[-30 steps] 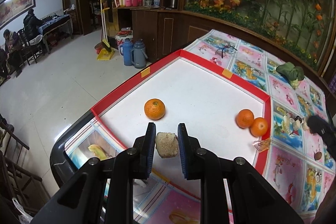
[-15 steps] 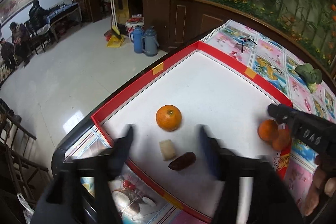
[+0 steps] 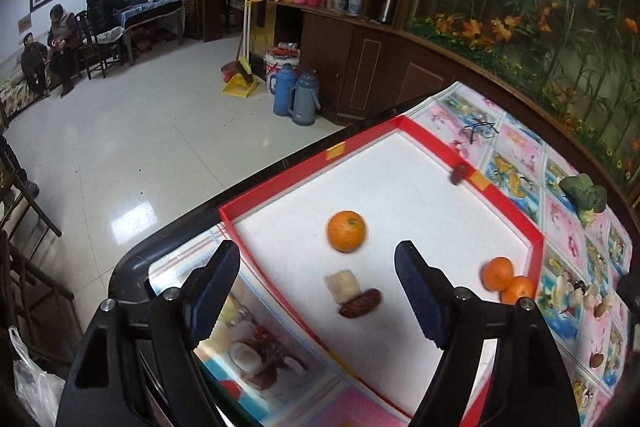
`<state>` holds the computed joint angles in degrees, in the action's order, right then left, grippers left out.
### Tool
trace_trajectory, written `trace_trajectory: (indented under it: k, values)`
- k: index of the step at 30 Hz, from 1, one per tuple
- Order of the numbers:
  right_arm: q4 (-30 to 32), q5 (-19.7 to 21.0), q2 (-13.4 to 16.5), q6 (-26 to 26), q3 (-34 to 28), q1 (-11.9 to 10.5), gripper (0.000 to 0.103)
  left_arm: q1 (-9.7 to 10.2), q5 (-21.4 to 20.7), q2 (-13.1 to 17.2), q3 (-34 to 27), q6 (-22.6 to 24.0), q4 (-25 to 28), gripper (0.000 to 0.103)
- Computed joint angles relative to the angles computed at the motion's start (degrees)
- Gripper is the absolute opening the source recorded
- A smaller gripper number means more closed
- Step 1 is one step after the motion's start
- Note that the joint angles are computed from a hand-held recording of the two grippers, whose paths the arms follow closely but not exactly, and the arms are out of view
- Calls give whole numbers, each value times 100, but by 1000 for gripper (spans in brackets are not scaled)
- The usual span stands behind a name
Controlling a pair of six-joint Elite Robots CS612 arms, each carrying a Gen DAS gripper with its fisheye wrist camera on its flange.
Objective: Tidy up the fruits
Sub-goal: 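Lower date and beige fruit into the tray and open both tools, then move both open tools back over the fruits on the cloth, then grasp a brown round fruit with the right tool while the left tool grasps a beige round fruit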
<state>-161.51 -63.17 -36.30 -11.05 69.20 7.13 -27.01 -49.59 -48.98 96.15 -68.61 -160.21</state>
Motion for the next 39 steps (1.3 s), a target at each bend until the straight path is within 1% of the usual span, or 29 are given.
trace_trajectory:
  k: [1, 4, 6, 8, 10, 13, 14, 16, 18, 19, 21, 24, 25, 26, 27, 28, 29, 31, 33, 36, 37, 38, 39]
  values:
    - [-299, -135, -100, 122, 229, -99, 98, -27, 24, 12, -18, 34, -43, 80]
    - [-891, -489, -288, 370, 697, -315, 99, -125, 130, 74, -94, 209, -262, 80]
    - [-1210, -769, -396, 571, 1011, -494, 99, -218, 183, 164, -221, 458, -392, 80]
    - [-1299, -988, -473, 679, 1236, -633, 99, -280, 63, 257, -358, 809, -525, 80]
    - [-1198, -1136, -517, 772, 1381, -773, 99, -342, -67, 365, -528, 1153, -597, 80]
    - [-1117, -1153, -547, 749, 1511, -897, 96, -430, -278, 524, -764, 1690, -670, 80]
    - [-1084, -1124, -558, 694, 1555, -926, 94, -456, -348, 571, -850, 1829, -626, 80]
    - [-887, -1091, -541, 547, 1529, -938, 89, -499, -499, 631, -960, 2039, -569, 80]
    - [-763, -1046, -477, 533, 1445, -928, 79, -533, -642, 729, -1113, 2318, -560, 80]
    - [-697, -1012, -437, 516, 1390, -921, 77, -541, -672, 758, -1164, 2375, -530, 80]
    - [-486, -936, -294, 444, 1130, -859, 68, -543, -796, 844, -1308, 2508, -477, 80]
    - [-179, -942, -105, 254, 769, -742, 61, -531, -957, 989, -1576, 2702, -326, 80]
    - [-97, -999, -25, 154, 620, -687, 60, -534, -1013, 1033, -1657, 2765, -305, 80]
    - [-10, -1071, 28, 89, 528, -653, 52, -531, -1051, 1092, -1762, 2855, -281, 80]
    - [177, -1153, 92, 35, 405, -619, 27, -530, -1070, 1151, -1886, 2947, -205, 79]
    - [131, -1376, 121, 40, 379, -580, 25, -541, -1087, 1194, -1967, 3007, -167, 79]
    - [130, -1453, 115, -37, 387, -569, 25, -538, -1137, 1259, -2098, 3105, -147, 79]
    - [125, -1249, 80, -74, 451, -610, 25, -518, -1293, 1458, -2465, 3345, -111, 79]
    - [-8, -1229, 91, 51, 487, -643, 25, -490, -1411, 1653, -2834, 3456, 31, 79]
    - [-220, -1019, 95, 256, 512, -726, 25, -462, -1372, 1979, -3432, 3499, 397, 79]
    - [-273, -976, 101, 304, 514, -741, 25, -436, -1488, 2060, -3581, 3511, 532, 77]
    - [-230, -933, 114, 325, 487, -748, 25, -400, -1635, 2151, -3732, 3531, 720, 54]
    - [-165, -884, 123, 341, 468, -756, 25, -404, -1542, 2176, -3757, 3486, 669, 30]
